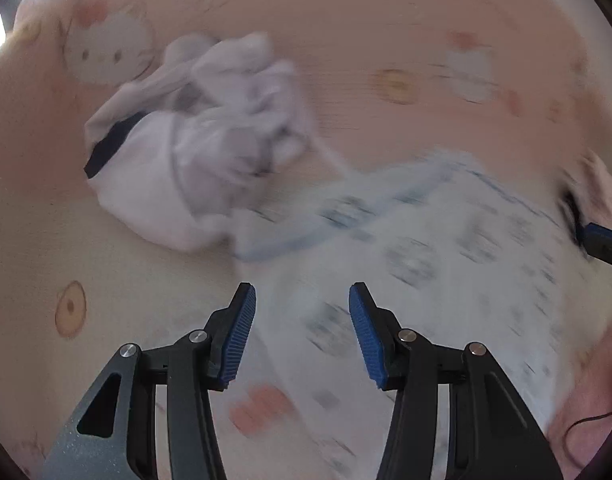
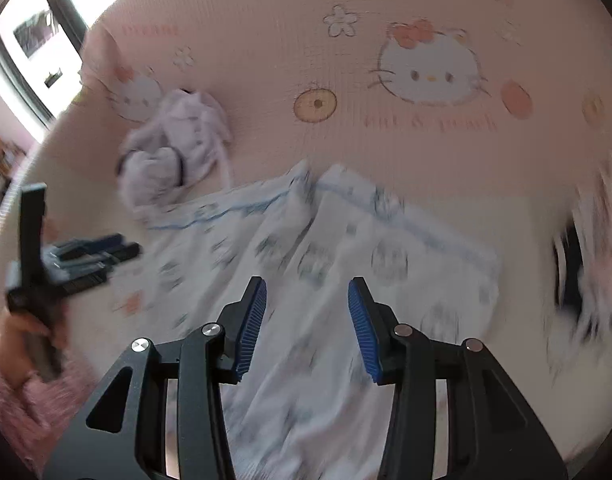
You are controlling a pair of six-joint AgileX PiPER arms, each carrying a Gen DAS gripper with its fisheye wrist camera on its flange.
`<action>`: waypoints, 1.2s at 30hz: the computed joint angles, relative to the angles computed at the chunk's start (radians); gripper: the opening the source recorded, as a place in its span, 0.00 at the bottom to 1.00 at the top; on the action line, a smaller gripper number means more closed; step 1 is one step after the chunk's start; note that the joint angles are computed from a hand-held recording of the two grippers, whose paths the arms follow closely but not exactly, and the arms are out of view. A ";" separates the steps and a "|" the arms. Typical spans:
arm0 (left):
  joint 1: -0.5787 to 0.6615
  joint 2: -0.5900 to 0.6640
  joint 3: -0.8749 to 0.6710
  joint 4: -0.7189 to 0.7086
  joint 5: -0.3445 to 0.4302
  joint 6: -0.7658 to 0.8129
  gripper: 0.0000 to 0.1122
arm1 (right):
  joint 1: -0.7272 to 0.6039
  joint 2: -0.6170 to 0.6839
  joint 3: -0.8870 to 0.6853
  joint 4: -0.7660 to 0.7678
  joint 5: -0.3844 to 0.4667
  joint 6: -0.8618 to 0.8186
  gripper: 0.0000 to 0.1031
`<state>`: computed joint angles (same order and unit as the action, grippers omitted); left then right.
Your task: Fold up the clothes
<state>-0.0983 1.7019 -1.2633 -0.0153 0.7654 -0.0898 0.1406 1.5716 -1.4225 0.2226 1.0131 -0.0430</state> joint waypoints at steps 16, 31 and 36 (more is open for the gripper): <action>0.088 0.098 -0.031 -0.091 -0.179 0.171 0.04 | 0.125 0.626 -0.570 -0.083 0.005 -0.151 0.06; 0.077 0.146 -0.095 0.086 -0.047 -0.020 0.11 | 0.078 0.695 -0.640 -0.024 -0.009 -0.112 0.18; -0.056 -0.052 0.096 0.325 -0.100 -0.160 0.59 | 0.053 0.422 -0.342 0.010 -0.116 -0.146 0.33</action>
